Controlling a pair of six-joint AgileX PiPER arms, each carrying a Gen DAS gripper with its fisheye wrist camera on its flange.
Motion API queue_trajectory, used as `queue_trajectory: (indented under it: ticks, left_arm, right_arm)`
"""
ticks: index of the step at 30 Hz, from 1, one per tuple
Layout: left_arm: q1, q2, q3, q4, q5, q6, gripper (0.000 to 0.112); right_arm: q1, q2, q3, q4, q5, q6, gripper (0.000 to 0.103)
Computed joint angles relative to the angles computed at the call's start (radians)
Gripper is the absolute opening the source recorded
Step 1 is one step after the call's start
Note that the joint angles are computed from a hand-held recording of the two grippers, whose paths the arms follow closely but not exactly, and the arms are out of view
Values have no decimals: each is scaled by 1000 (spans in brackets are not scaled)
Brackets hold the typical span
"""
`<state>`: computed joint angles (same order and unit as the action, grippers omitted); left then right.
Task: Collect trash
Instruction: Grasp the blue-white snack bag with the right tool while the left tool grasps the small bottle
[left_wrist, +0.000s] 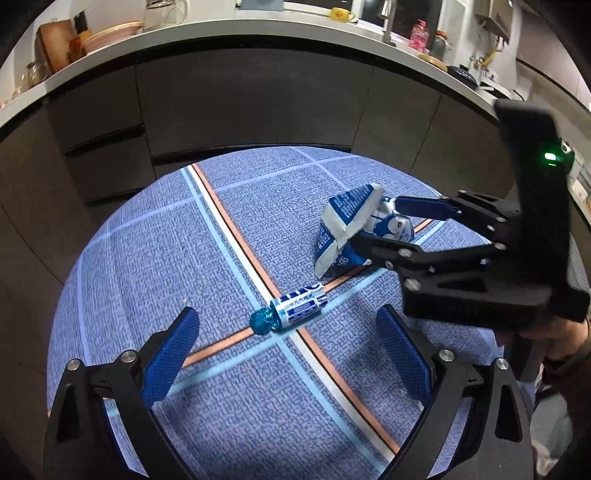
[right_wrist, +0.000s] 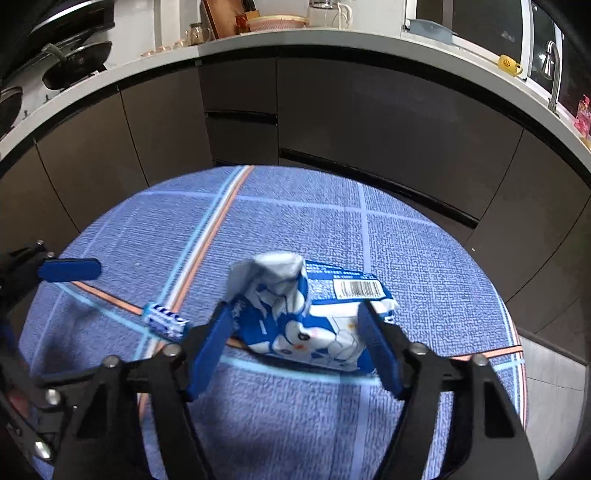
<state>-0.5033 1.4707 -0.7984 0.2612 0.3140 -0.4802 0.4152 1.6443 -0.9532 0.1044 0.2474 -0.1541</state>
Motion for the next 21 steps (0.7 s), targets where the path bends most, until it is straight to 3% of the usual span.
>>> queue_trajectory:
  ticks: [1,4,8,14,17,21]
  left_arm:
    - [5,8,-5,-8,-2,19,86]
    - [28,49,-40,-110,0,155,79]
    - [46,116,-89,-153,6,226,73]
    - [62,189,-160,-256,23,325,73]
    - [59,212,-184,-260,29,332,72]
    - [52,227,-190,-282,48,355,53]
  right_arm:
    - [-5,19,-11,-7,8,0,42]
    - [-18,11,7,54,-2,-71,17]
    - [-12,-79,90,3,-38,-32,14]
    - [-49,-229,227,165,-34,-155,14]
    - [-57,-296,296,167,-38,-136,14]
    - [-69,-372,362,235,-27,-174,14]
